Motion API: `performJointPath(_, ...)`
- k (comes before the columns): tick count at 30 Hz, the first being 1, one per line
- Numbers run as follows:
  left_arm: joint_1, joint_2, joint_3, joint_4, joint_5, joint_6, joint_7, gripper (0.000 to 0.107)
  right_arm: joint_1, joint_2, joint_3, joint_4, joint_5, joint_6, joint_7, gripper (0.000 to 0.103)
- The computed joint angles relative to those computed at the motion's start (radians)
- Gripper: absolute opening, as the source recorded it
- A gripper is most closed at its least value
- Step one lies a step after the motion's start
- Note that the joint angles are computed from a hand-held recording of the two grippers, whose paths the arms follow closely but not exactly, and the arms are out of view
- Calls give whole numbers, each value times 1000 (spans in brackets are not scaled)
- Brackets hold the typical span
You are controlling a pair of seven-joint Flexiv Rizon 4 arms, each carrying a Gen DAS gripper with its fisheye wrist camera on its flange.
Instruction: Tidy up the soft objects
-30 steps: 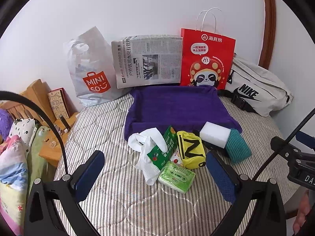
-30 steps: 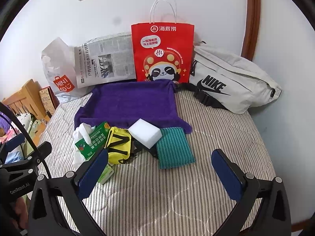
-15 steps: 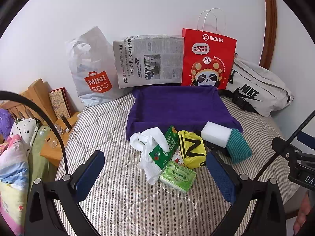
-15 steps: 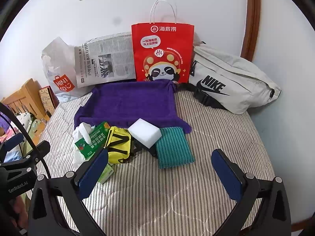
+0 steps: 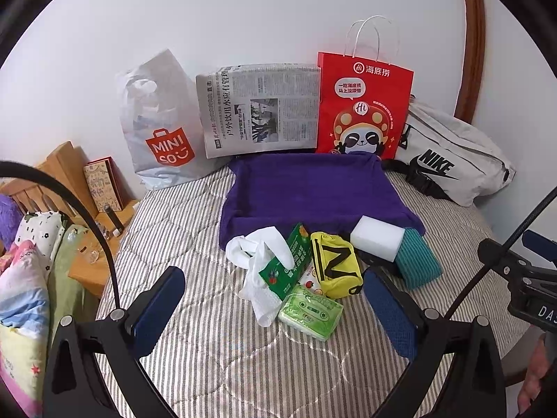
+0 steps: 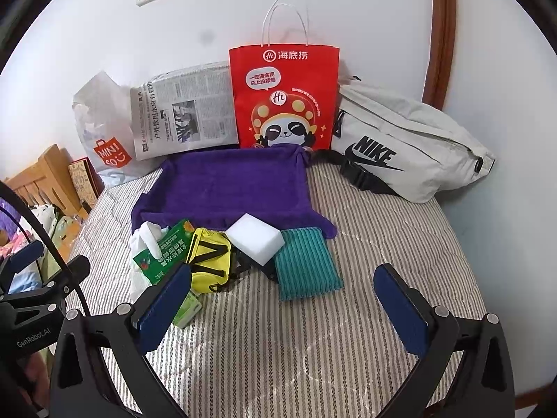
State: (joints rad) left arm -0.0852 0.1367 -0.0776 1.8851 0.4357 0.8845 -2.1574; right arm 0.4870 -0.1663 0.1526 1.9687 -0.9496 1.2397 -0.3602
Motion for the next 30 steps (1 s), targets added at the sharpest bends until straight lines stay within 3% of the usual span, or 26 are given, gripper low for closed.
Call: performJointPath(30, 5, 13, -3, 14, -13, 4, 4, 103, 10, 0, 5, -6, 4, -28, -24, 103)
